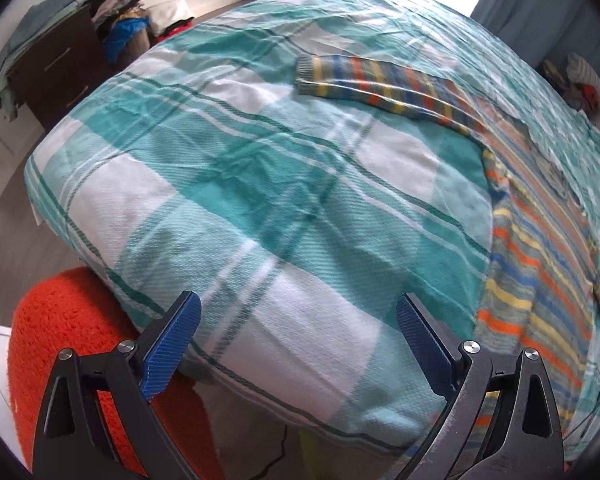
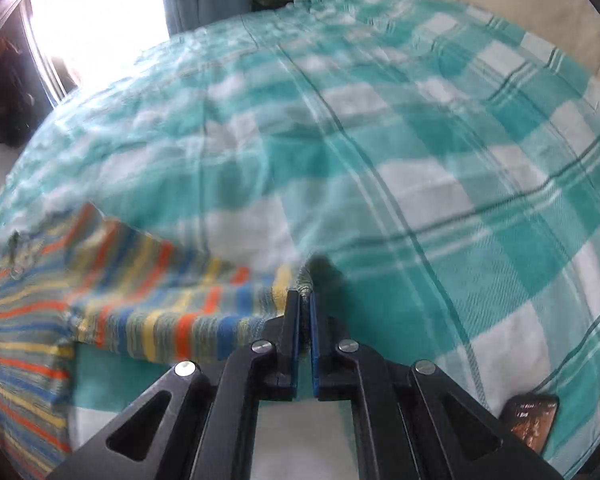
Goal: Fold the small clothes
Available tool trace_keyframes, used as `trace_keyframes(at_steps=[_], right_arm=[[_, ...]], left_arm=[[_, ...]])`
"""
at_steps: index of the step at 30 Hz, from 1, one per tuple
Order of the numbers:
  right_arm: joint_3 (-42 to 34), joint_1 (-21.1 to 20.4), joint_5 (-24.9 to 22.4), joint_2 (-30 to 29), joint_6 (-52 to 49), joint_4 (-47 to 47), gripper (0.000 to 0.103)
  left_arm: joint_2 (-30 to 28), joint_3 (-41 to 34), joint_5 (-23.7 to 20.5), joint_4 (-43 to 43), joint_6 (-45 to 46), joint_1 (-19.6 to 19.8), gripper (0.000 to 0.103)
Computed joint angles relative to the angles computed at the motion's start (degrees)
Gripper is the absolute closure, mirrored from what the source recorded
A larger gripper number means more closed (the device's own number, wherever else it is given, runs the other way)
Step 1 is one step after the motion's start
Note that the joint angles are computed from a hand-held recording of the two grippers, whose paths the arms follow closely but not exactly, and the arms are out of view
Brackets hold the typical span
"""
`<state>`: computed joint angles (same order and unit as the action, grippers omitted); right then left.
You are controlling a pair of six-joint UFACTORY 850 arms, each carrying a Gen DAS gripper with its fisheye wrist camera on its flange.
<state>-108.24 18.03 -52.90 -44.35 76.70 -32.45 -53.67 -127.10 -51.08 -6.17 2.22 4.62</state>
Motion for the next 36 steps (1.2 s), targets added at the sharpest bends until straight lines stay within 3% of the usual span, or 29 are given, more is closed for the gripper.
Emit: trace_keyframes(at_steps=[6,11,15,18,21,23,24,26,27,28,30,32,34,36], right_arm=[[1.6,0.3,-4.2,-1.4,2.6,1.8,0.100],[5.4,0.0,-1.2,1.3,3.8,2.9,0.099],[8.9,-0.3,0.6,5.4,8.3,1.5,0.082],[7.0,-0.9,7.2,5.8,4.8,1.1,0.082],[0.7,-3.1,17.3,1.7,-11.5,16.8,0.082],[-4.3,-3.6,21.3,-3.2,-21.3,28.8,0.081],[-8.1,-3.6,20.6,-6.6,-23.7,32.5,0.081],[-16.1,-3.8,12.0,-12.8,-24.0,32.8,0.082],[-17.3,-3.8,8.7,-13.9,-21.6,29.3,0.098],[-16.1,-3.5,7.8,-13.4,-16.9,23.5,0.103],[-10.9,-3.0,3.5,-9.9,-5.0,11.7,0.103],[-8.6,-2.5,-1.9,-7.8,0.2,6.7,0.100],[-4.5,-1.4,-0.9,-4.5,2.5,3.0,0.095],[1.0,-0.8,8.8,-0.7,-0.7,5.5,0.091]], left_arm=[[3.0,4.6,2.0,2.2,1.4,-1.2,0.004],[4.1,6.8,3.1,3.8,1.5,-1.2,0.004],[4.5,7.7,3.9,3.8,0.4,-1.1,0.004],[4.0,7.5,3.4,4.8,0.3,-1.6,0.004],[4.5,8.4,3.7,5.5,0.3,-2.3,0.004],[4.9,9.2,4.0,5.9,0.3,-2.6,0.004],[5.1,9.5,3.9,6.1,0.4,-2.8,0.004],[5.7,10.2,4.2,7.0,0.6,-3.0,0.004],[6.2,10.9,4.8,7.7,0.7,-3.0,0.004],[7.0,11.9,6.0,8.7,0.6,-3.0,0.004],[8.1,13.4,7.7,10.8,-0.3,-3.0,0.004],[8.7,14.1,8.6,10.9,-0.5,-3.0,0.004],[9.5,14.8,10.3,8.5,1.2,-3.3,0.004],[10.2,15.2,12.0,5.1,4.8,-4.1,0.004]])
